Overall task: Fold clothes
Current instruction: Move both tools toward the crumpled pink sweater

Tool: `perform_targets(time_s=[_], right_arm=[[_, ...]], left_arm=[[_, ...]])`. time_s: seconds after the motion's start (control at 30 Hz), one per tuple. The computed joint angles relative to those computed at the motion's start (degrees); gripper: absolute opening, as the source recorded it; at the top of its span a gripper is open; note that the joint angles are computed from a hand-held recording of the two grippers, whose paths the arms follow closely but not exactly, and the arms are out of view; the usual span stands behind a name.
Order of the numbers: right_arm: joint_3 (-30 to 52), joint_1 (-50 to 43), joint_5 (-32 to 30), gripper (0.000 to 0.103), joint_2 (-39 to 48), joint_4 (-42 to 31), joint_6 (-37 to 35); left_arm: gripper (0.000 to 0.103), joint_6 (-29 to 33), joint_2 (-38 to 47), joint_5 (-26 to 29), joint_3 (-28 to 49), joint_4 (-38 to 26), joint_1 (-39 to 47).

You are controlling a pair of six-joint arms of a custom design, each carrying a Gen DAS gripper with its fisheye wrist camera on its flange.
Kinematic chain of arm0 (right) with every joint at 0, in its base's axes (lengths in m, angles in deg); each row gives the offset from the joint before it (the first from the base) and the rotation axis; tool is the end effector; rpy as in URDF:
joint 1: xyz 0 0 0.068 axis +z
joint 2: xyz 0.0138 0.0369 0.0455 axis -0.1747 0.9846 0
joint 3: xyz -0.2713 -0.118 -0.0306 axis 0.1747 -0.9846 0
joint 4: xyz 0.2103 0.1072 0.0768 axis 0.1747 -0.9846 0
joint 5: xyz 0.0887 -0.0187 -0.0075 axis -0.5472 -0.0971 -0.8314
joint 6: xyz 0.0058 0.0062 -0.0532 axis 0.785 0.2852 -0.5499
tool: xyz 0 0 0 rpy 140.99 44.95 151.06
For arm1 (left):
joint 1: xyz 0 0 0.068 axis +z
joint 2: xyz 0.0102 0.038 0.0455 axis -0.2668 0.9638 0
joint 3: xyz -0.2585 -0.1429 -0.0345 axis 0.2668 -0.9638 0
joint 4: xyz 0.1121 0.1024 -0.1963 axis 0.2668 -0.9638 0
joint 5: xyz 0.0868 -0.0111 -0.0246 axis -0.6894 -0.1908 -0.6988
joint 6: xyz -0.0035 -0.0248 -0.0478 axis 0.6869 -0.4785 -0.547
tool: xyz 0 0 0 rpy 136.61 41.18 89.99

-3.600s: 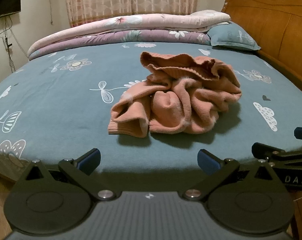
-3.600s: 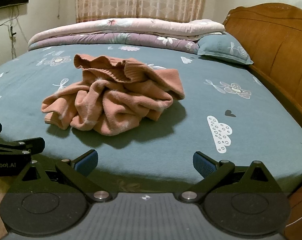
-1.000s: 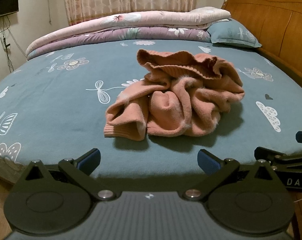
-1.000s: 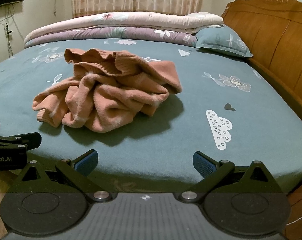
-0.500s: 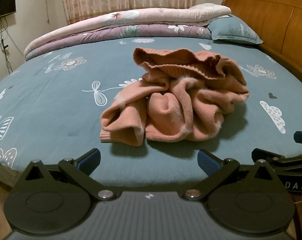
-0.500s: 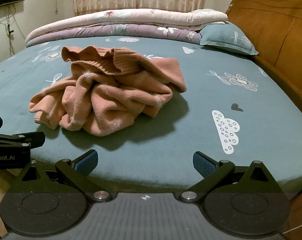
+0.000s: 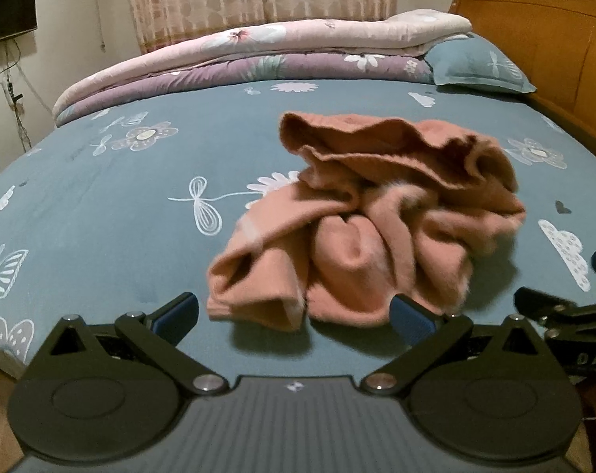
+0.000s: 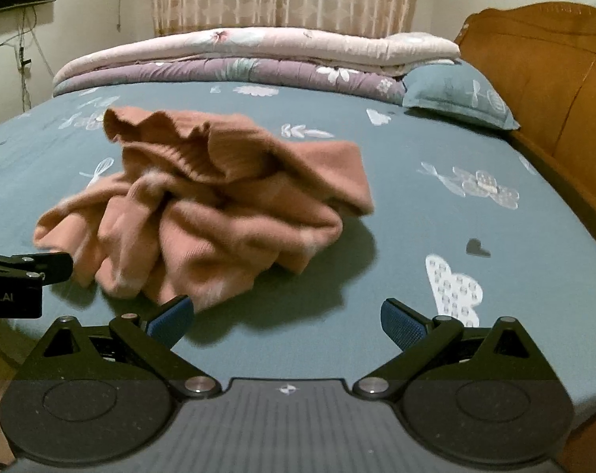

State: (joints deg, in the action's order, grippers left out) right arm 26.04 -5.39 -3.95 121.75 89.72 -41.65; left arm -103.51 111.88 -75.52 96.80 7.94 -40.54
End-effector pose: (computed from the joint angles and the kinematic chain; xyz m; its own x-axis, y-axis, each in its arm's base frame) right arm 0.2815 0.0306 0.0724 -0.5537 -0.2974 -0.7778 -0.3974 0.9152 -0.0670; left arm 0.2233 -0.0816 0.0861 -0.6271 -0.1829 -0.7572 -0.3580 0.9310 0.0716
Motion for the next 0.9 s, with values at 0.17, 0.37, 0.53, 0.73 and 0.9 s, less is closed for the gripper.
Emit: perform_targets(time_s=[0.17, 0.37, 0.53, 0.73, 0.9], right_arm=[[6.02, 0.79, 1.02, 0.103, 0.95, -4.78, -0.03], [14.01, 1.19, 0.95, 0.103, 2.02, -13.6, -0.75], [19.95, 1.5, 1.26, 0.103, 3.31, -20.11, -1.11], [24.44, 1.83, 1.24, 0.103, 2.91, -26.67, -2.5], [27.62, 1.44, 0.97, 0.103, 2.37, -33.78, -3.41]], left_arm=[[0.102, 3.18, 2.05, 2.38, 4.86, -2.48, 4.89], [0.102, 6.81, 3.54, 5.61, 10.63, -6.19, 9.12], [0.102, 8.15, 5.31, 7.9, 15.37, -10.12, 11.46], [0.102, 9.3, 5.18, 9.89, 19.56, -15.96, 12.71], [0.102, 9.76, 4.72, 11.55, 22.79, -22.21, 13.18]])
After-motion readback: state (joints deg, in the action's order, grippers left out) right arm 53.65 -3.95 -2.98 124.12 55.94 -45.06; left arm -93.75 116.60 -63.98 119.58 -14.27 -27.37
